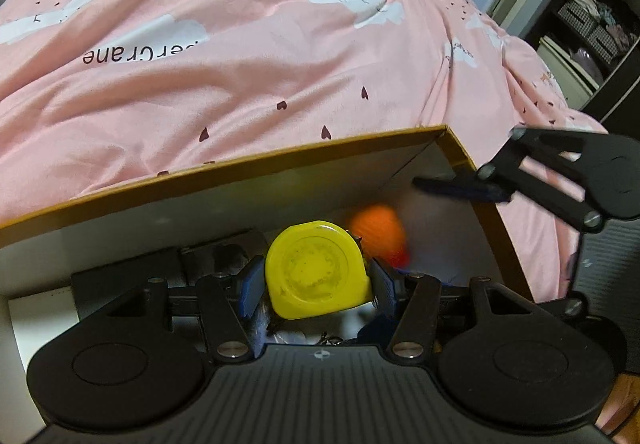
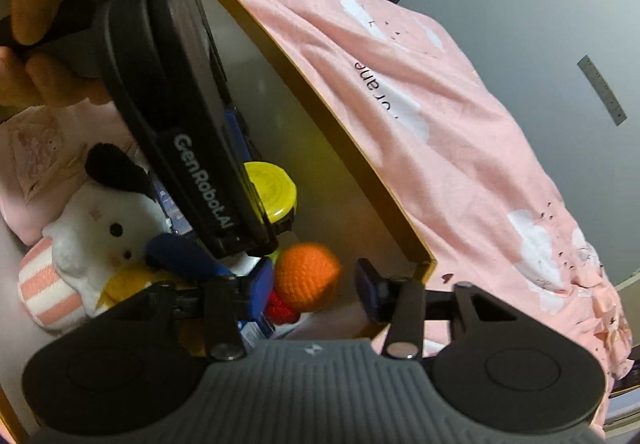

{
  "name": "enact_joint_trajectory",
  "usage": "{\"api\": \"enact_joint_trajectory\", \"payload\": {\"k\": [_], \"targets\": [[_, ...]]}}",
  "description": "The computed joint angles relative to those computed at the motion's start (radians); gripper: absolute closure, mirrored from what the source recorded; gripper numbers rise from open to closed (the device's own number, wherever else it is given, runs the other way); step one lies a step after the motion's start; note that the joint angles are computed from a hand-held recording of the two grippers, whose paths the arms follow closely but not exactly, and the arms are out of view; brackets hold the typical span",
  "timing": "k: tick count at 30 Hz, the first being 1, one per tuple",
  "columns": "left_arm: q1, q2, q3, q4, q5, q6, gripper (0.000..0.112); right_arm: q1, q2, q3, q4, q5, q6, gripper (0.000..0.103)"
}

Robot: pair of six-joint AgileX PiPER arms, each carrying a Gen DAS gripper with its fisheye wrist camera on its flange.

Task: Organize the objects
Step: 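Lift and carry the tape measure and crochet fruit over into the orange box, then lower both items into the box and open both grippers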

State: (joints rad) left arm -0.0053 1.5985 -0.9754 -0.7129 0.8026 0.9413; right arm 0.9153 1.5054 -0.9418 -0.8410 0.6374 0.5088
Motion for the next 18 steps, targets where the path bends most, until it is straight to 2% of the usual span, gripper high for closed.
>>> {"api": "enact_joint_trajectory", "payload": {"k": [6,11,18], "targets": [[-0.035,-0.011,0.009,0.045,-0.025,-0.029,0.048,0.039,-0.080,0.055,-0.051,0.013,0.073,0.051],[-0.082,-0.025,0.011,0.138,-0.053,-0.133,0.048,0.085,-0.155,0.098,-0.092,0.045,0.188,0.050],[-0.107,-0.006,-0.010,0.181,-0.051,-0.237,0.048,0.123,-0.177,0.115,-0.134,0.103,0.271,0.046]]}}
